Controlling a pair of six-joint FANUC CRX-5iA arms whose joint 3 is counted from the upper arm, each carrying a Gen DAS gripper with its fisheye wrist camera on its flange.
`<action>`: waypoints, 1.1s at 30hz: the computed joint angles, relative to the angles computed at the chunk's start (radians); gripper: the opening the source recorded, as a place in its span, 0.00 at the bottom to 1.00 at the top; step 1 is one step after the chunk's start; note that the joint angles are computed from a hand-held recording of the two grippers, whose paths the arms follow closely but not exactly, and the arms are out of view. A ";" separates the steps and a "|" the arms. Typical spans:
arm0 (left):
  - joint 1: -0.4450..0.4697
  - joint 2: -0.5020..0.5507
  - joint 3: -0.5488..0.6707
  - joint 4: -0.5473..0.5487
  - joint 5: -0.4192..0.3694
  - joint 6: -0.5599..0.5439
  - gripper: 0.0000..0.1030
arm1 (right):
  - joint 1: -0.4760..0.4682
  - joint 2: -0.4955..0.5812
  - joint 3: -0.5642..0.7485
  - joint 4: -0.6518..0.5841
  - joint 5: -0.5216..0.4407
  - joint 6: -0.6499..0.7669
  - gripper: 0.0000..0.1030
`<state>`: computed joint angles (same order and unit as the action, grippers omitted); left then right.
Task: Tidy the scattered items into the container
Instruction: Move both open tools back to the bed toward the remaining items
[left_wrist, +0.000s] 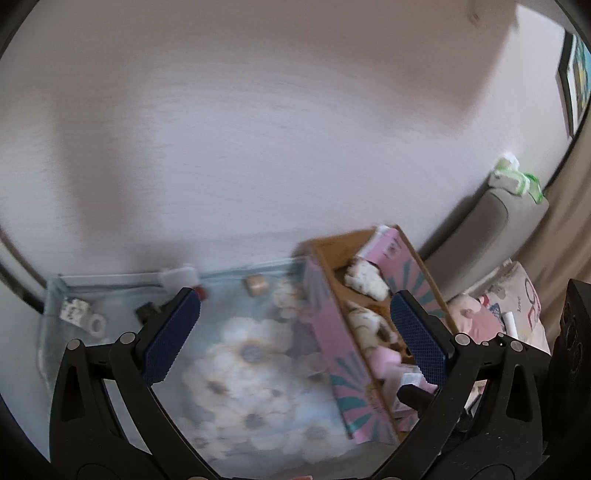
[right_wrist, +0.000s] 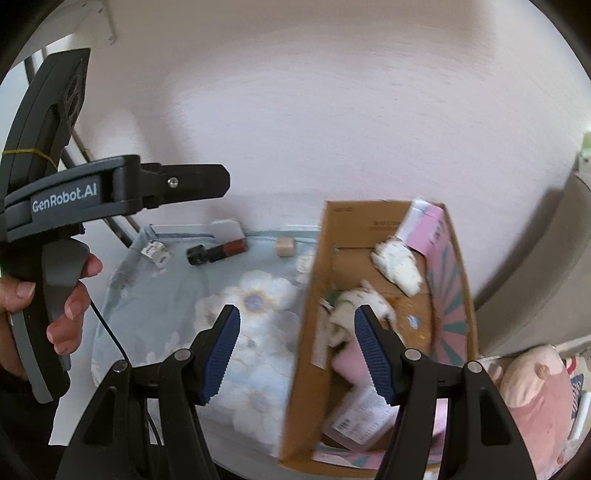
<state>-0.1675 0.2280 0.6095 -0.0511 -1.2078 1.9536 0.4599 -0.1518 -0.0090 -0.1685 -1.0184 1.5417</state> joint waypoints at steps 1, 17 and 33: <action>0.018 -0.022 -0.026 0.004 0.007 -0.001 1.00 | 0.011 0.002 0.005 -0.004 0.004 0.003 0.58; 0.298 -0.292 -0.431 -0.025 0.089 -0.138 1.00 | 0.190 0.154 0.120 -0.053 -0.006 -0.001 0.58; 0.513 -0.228 -0.723 0.116 0.421 -0.359 0.83 | 0.325 0.409 0.126 0.054 0.257 0.014 0.58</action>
